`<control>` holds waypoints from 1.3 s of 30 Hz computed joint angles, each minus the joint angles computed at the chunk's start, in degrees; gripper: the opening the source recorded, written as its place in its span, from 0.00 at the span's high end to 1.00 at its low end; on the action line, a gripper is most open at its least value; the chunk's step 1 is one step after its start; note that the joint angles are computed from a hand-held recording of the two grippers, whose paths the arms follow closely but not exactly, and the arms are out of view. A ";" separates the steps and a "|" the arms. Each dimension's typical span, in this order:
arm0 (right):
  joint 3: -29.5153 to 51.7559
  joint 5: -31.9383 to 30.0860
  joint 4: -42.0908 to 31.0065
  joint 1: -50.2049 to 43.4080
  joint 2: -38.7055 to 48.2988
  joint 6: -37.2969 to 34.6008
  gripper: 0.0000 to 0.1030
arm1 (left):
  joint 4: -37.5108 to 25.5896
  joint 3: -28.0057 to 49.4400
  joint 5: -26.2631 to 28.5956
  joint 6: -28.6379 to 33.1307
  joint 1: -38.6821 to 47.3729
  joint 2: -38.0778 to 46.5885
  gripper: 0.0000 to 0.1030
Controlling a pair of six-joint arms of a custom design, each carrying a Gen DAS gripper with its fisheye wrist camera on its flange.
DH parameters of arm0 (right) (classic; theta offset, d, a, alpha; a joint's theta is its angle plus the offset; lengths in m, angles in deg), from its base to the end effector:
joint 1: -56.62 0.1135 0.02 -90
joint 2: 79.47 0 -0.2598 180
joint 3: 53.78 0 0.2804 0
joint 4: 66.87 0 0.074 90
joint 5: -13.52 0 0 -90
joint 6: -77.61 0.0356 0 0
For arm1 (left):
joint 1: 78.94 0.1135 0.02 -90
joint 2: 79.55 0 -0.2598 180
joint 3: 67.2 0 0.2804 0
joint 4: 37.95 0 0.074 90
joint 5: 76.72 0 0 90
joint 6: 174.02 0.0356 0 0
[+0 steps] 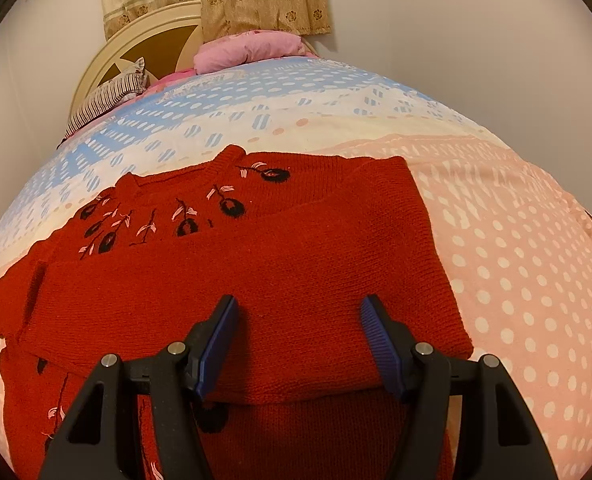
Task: Fold small clothes
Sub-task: 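Grasp the other sleeve cuff with the left gripper, then fold the held sleeve across the body and open the left gripper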
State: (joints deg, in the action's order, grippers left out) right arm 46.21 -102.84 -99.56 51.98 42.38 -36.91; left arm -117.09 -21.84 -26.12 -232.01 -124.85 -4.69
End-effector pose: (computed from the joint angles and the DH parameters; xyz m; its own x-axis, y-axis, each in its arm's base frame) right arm 0.4785 -0.0230 0.1435 -0.6623 -0.3193 -0.6778 -0.5046 0.8588 0.0884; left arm 0.1302 -0.1019 0.1300 0.1900 -0.7849 -0.5898 -0.9398 0.0284 -0.3406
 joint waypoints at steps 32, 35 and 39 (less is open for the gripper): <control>1.27 -4.81 -1.53 -1.76 0.73 1.79 0.37 | 12.55 78.50 -6.70 67.12 -1.04 58.25 0.94; 1.31 -4.79 -1.53 -1.74 0.76 1.80 0.37 | 13.31 79.07 -2.63 68.21 -0.28 59.50 0.94; 1.29 -4.48 -1.56 -1.70 0.74 1.62 0.37 | 16.49 75.18 -0.58 69.93 -0.81 56.58 0.87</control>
State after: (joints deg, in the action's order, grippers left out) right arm 47.50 -107.32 -101.12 50.28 43.12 -35.29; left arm -100.61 53.34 -26.71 -162.09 -125.66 51.89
